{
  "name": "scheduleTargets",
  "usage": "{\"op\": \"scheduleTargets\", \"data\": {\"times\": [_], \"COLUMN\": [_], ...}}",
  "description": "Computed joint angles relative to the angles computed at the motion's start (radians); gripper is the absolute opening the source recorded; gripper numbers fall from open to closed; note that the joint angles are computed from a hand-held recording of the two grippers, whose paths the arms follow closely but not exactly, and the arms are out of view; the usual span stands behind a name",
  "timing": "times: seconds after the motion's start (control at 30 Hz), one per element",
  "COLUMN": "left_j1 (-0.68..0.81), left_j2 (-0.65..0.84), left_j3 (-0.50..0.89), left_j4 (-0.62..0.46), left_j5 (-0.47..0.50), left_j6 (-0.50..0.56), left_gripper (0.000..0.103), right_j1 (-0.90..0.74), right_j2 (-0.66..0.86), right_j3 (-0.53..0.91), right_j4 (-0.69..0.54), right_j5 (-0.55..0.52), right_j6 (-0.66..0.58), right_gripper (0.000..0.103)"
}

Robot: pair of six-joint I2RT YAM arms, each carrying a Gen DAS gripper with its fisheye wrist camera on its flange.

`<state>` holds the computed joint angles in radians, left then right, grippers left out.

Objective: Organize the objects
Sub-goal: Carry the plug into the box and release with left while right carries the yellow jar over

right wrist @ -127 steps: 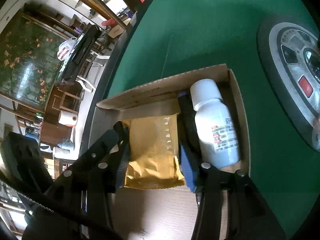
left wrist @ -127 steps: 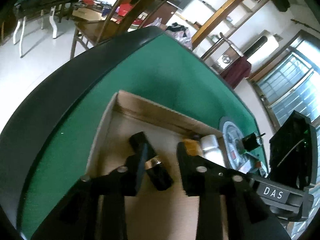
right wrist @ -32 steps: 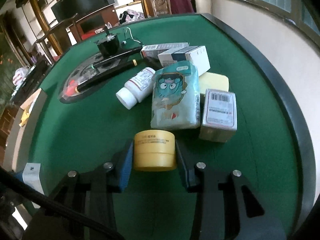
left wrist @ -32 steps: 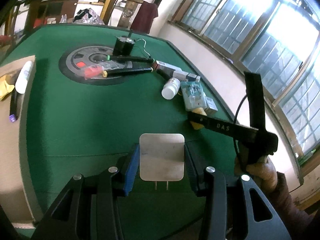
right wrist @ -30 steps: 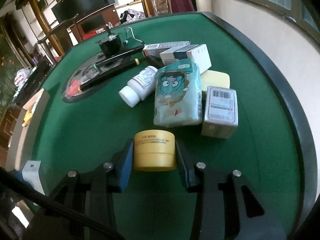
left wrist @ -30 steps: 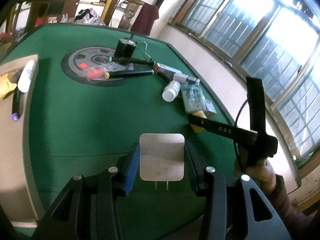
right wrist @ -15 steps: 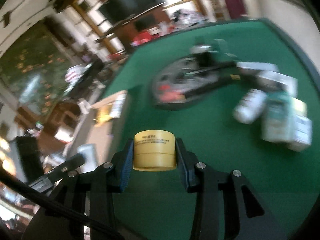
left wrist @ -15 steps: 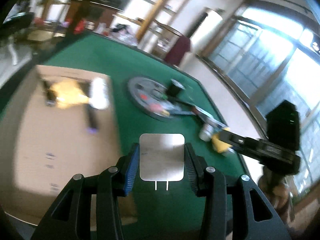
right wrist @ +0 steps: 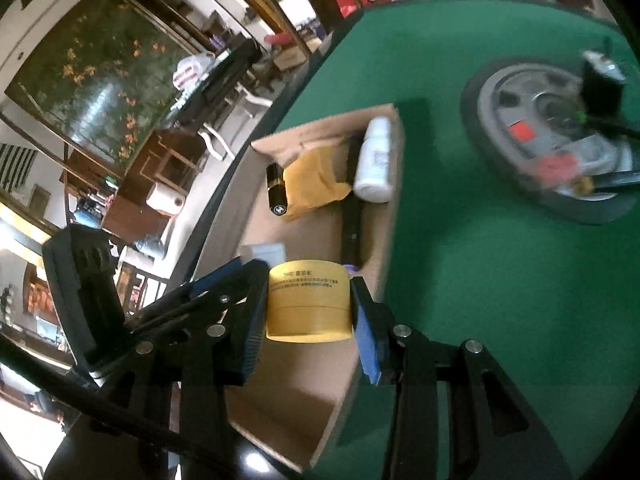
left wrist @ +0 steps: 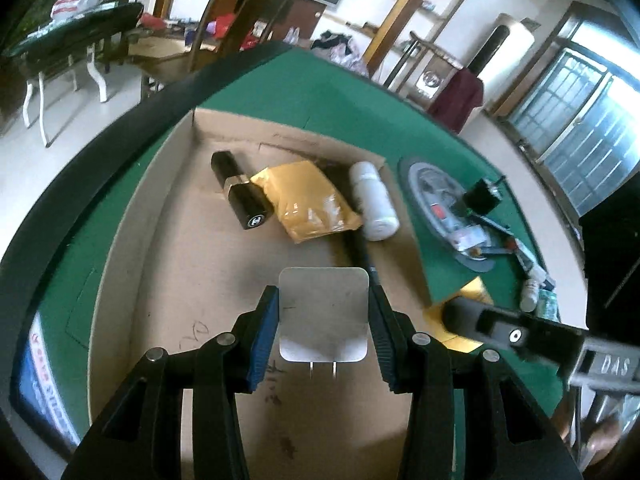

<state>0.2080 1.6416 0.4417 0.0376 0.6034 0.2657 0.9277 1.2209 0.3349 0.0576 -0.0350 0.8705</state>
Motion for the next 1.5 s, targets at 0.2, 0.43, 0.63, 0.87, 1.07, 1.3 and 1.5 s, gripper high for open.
{"op": "scheduleTargets", "data": {"times": [0.2,0.43,0.63,0.87,1.07,1.3,1.5], "left_j1": [-0.01,0.052,0.096,0.169,0.203,0.171,0.086], "left_j2": [0.042,0.103,0.133,0.104,0.027,-0.077,-0.123], "left_j3": [0.024,0.075,0.101,0.09,0.058,0.002,-0.029], "left_j4": [0.005,-0.045,-0.058,-0.084,-0.128,-0.182,-0.398], "left_j5": [-0.004,0.069,0.112,0.196,0.224,0.208,0.195], "left_j6": [-0.013,-0.027,-0.047,-0.04,-0.029,-0.001,0.192], "left_gripper": [0.039,0.041,0.05,0.06,0.064,0.066,0.066], "right_j1": [-0.016,-0.047,-0.026,-0.03,-0.011,-0.02,-0.056], "right_j2": [0.16,0.186,0.181,0.151,0.019,-0.201,-0.405], "right_j3": [0.067,0.071,0.086,0.073,0.043,-0.043,-0.118], "right_j4": [0.03,0.009,-0.036,-0.037,-0.095,-0.221,-0.347], "right_j5": [0.009,0.008,0.053,0.052,0.122,0.169,0.155], "right_j6": [-0.015,-0.032,-0.026,0.001,0.032,0.046,0.059], "right_gripper": [0.038,0.038,0.038,0.041,0.048,0.051,0.051]}}
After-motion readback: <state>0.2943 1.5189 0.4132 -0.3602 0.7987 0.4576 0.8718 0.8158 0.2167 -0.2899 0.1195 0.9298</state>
